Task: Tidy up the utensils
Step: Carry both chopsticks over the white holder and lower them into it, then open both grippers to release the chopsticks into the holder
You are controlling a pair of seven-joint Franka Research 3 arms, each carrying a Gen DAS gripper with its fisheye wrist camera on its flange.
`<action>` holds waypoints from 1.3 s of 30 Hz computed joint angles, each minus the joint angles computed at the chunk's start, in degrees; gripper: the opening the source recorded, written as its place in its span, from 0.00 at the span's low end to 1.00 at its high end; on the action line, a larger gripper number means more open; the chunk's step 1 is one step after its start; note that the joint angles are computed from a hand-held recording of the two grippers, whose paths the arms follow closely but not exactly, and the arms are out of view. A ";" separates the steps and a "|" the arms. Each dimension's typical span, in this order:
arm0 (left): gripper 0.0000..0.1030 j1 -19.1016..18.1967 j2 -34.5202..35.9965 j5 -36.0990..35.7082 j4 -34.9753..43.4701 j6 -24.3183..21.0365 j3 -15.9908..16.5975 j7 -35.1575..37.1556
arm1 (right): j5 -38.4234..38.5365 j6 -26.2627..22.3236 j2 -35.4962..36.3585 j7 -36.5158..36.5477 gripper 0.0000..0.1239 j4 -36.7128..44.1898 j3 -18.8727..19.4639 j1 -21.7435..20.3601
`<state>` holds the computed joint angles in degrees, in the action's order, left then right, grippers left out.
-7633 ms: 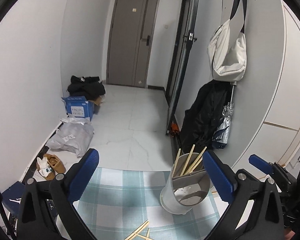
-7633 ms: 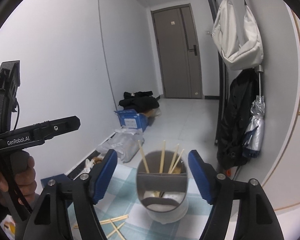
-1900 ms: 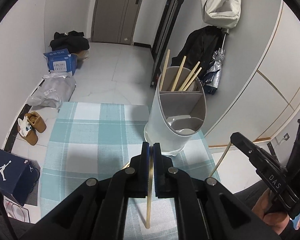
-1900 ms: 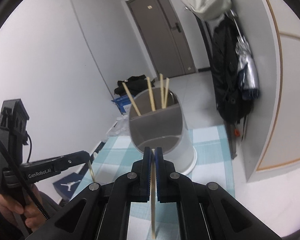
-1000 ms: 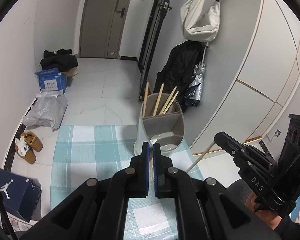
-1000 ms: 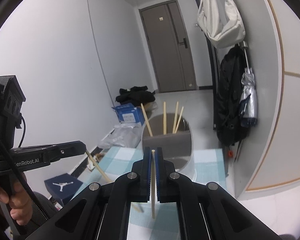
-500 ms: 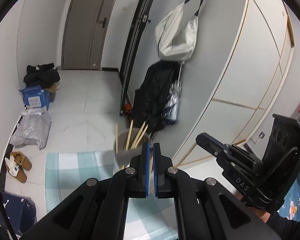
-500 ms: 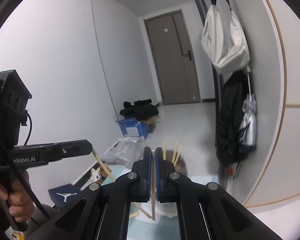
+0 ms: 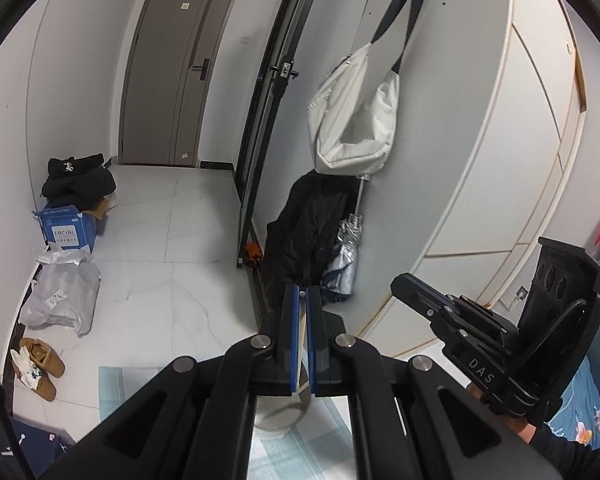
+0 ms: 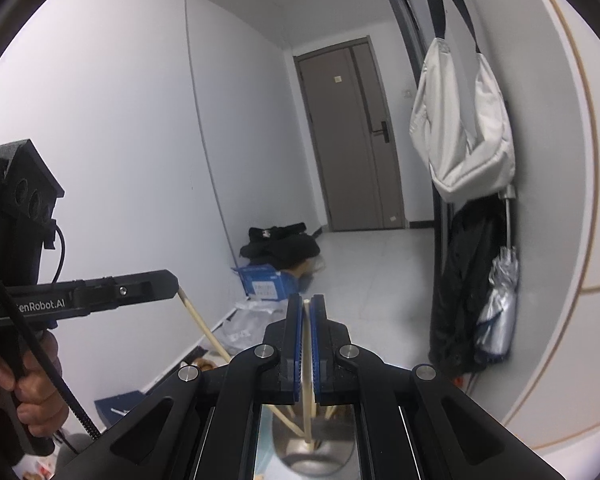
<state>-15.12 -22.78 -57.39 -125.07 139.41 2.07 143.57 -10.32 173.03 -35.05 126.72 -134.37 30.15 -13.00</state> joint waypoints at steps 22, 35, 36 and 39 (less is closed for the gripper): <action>0.00 4.10 9.27 9.64 5.41 1.52 -4.67 -3.04 | -9.54 3.90 15.18 1.25 0.03 5.87 -0.72 -1.72; 0.00 4.75 11.86 13.47 5.90 -3.05 -5.16 -3.66 | -1.99 3.39 20.25 -5.49 0.05 3.75 -12.49 13.04; 0.00 4.90 12.21 12.96 6.31 -4.16 -5.03 -3.69 | -0.26 2.63 20.71 -7.05 0.05 3.96 -14.18 15.11; 0.06 6.02 12.92 11.38 7.35 -5.78 -4.82 -5.46 | 1.13 2.42 20.69 -8.09 0.05 3.31 -15.59 16.74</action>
